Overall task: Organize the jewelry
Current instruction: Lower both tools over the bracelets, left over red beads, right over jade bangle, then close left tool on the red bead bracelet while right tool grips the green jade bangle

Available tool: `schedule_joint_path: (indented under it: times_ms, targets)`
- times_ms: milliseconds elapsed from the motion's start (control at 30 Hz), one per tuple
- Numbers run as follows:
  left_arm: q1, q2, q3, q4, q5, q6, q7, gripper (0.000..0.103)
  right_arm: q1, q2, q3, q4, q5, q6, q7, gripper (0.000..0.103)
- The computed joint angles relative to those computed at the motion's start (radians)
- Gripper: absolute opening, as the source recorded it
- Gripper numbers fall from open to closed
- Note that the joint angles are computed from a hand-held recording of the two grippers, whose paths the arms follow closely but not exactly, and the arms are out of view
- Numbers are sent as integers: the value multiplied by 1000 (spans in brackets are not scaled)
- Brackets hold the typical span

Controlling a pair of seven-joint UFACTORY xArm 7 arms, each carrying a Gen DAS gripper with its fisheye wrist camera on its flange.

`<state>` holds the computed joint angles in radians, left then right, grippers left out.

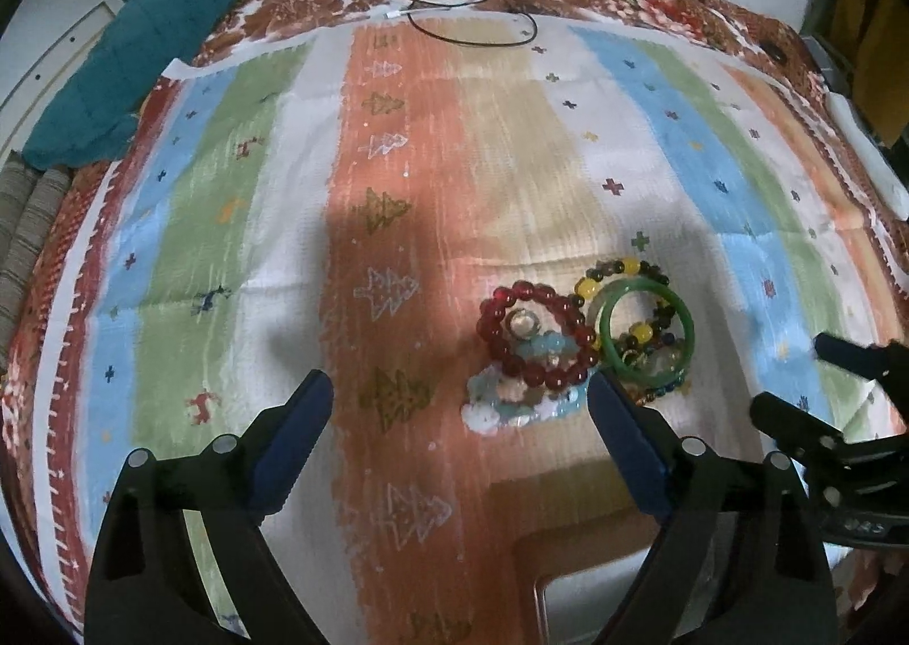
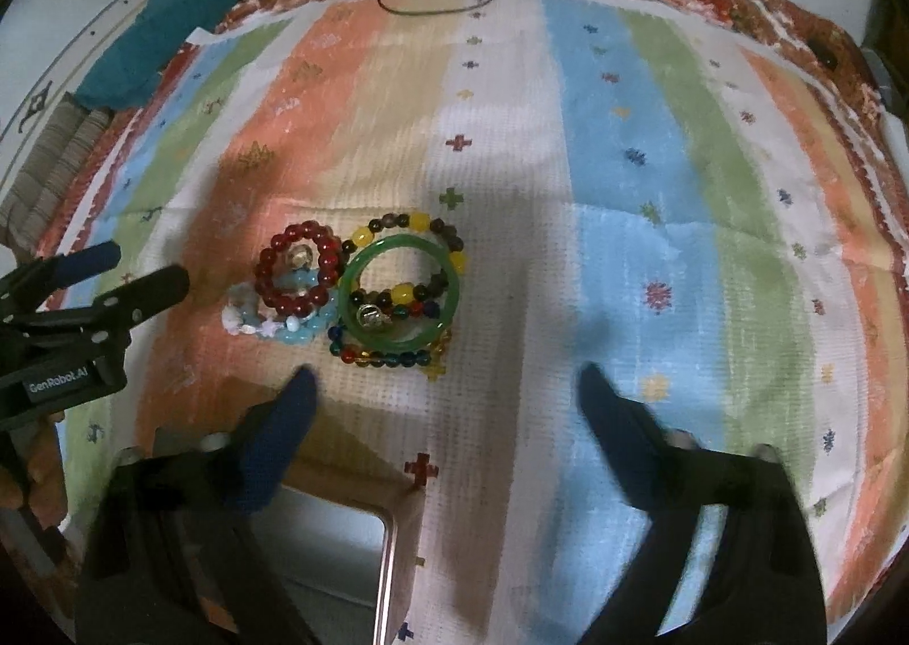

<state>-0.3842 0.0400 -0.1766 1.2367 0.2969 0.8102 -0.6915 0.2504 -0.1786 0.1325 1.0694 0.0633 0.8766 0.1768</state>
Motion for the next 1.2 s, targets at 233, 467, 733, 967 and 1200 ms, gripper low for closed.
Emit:
schedule_joint_path:
  times_ms: [233, 467, 733, 967, 1200]
  targets:
    - [2, 65, 13, 47, -24, -1, 32, 85, -1, 57, 1, 35, -21, -5, 6, 82]
    - [16, 107, 30, 50, -83, -26, 84, 79, -1, 126, -1, 74, -40, 6, 9, 69]
    - [22, 172, 36, 93, -136, -22, 157, 65, 2, 183, -4, 117, -43, 17, 4, 48]
    - [1, 236, 49, 152, -136, -4, 184, 43, 2, 221, -9, 134, -57, 18, 7, 36]
    - [1, 258, 56, 160, -147, -5, 193, 39, 4, 255, -8, 156, -41, 20, -10, 27]
